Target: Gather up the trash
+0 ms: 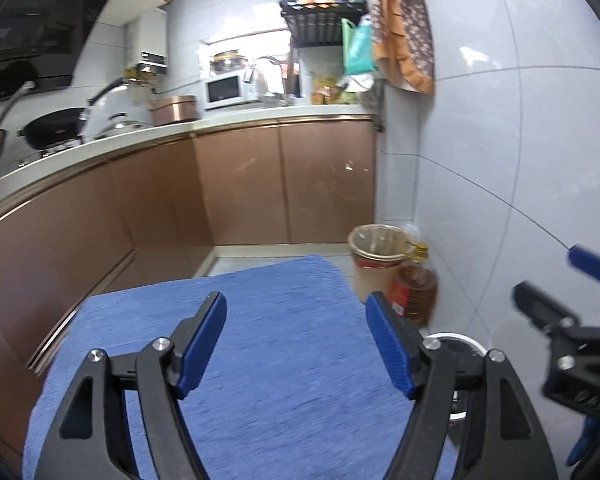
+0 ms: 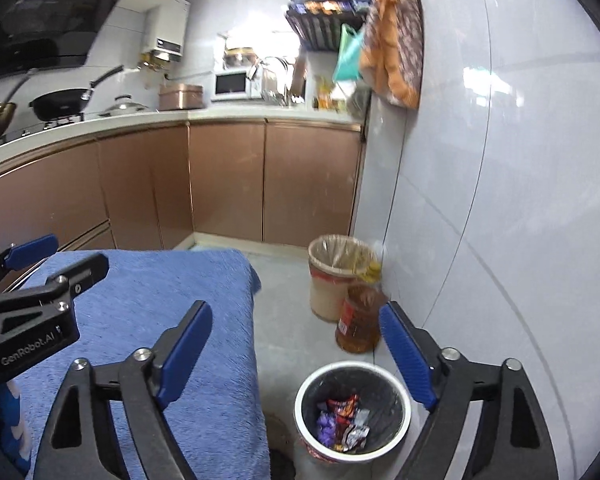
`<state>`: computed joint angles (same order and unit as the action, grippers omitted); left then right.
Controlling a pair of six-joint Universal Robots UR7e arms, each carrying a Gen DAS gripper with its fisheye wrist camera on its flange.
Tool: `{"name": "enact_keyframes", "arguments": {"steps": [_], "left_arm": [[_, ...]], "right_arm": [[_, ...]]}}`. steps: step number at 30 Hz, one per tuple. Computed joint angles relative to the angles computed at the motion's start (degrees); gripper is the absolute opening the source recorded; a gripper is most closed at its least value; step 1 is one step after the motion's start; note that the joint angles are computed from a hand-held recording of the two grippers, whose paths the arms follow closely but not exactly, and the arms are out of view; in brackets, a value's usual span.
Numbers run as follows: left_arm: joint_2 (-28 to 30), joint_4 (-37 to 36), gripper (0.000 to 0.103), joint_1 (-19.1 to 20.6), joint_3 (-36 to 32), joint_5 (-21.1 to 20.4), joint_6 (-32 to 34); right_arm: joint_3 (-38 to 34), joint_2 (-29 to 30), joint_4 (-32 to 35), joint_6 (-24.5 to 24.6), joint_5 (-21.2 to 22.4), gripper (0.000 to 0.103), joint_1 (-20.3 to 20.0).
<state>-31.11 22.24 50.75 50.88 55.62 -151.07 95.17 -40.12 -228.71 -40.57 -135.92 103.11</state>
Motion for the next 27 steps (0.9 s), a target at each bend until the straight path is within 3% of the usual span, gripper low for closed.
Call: {"name": "enact_keyframes", "arguments": {"steps": [3, 9, 14, 27], "left_arm": [[-4.62, -4.82, 0.076, -0.08, 6.23, -1.78, 0.54], [-12.07, -13.55, 0.080, -0.91, 16.26, -4.50, 2.36], [-16.52, -20.64, 0.084, -2.05, 22.68, -7.25, 4.00], [-19.72, -24.51, 0.089, -3.46, 27.95, -8.46, 4.22]], "right_arm": [[-0.51, 1.18, -3.24, -3.54, -0.11, 0.093, 1.82], [0.53, 1.58, -6.84, -6.03, 0.55, 0.103, 4.10], [1.96, 1.31, -8.13, -6.33, 1.30, 0.103, 5.26], [5.74, 0.31, -11.77, -5.98, 2.44, 0.103, 6.52]]}}
